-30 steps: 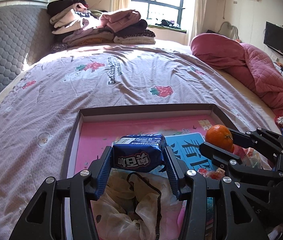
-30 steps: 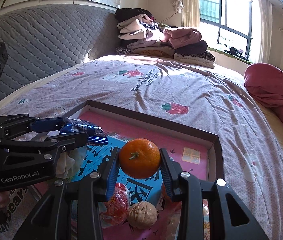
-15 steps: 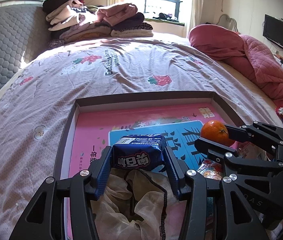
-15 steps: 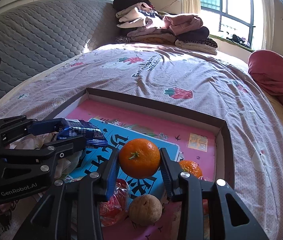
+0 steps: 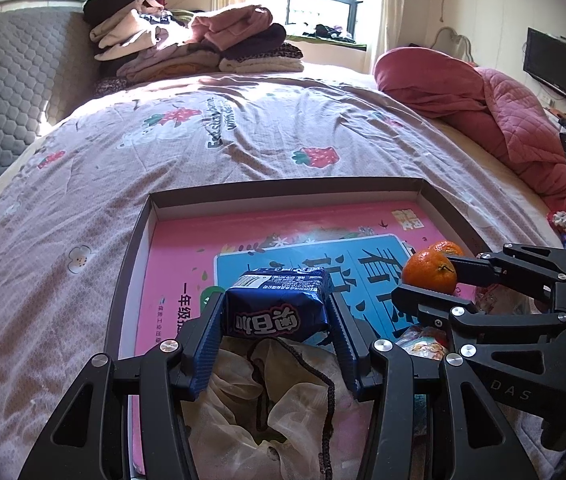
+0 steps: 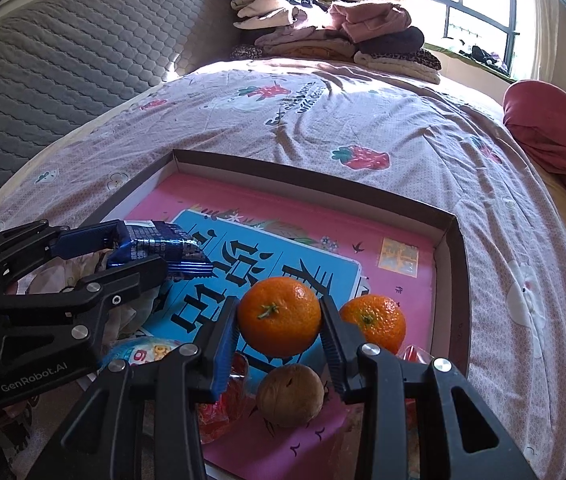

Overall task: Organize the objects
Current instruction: 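Lower the snack packet and orange into the tray with both tools, then open the left tool to release the snack packet while the right tool releases the orange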

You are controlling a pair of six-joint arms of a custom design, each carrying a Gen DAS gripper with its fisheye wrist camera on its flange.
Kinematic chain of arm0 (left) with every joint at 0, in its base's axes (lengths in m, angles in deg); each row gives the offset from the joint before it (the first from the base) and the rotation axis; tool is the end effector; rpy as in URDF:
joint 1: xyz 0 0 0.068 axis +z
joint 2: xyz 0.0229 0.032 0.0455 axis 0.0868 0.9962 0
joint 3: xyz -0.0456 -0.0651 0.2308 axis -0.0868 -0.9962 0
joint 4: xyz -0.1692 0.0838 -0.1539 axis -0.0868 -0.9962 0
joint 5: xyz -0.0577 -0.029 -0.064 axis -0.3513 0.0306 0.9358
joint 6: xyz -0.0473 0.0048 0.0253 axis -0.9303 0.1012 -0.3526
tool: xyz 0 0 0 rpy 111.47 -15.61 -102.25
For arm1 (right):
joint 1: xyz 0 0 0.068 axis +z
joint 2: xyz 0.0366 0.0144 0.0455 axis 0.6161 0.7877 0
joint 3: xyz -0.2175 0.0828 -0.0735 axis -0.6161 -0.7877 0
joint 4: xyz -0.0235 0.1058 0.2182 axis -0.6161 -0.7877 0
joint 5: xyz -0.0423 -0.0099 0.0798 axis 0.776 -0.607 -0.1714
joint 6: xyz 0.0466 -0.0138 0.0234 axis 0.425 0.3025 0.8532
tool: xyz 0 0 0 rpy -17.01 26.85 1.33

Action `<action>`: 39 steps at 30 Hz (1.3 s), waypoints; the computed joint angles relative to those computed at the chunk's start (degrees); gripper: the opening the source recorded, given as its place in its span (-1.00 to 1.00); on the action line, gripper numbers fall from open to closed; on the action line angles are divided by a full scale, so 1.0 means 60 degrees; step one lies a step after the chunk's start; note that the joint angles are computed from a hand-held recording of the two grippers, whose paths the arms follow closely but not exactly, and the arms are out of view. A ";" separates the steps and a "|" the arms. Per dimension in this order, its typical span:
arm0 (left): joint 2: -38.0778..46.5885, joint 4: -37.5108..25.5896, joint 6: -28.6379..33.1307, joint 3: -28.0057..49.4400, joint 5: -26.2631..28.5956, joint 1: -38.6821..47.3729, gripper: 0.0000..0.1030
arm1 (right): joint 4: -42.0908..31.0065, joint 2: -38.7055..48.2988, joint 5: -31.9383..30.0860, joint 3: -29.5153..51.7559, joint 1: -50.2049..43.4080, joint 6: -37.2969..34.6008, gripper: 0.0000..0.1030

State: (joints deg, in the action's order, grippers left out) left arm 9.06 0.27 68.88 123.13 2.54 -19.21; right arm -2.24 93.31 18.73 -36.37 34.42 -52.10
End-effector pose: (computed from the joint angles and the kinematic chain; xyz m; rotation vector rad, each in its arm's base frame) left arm 0.2795 -0.1266 0.1725 0.4280 2.3332 -0.2668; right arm 0.2480 -0.0085 0.1792 -0.2483 2.4423 0.1299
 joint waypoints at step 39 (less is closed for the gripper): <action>-0.0689 -0.1099 0.0076 0.0044 -0.0182 -0.0141 0.05 | -0.1826 0.0857 0.0451 0.1273 0.0108 -0.0069 -0.23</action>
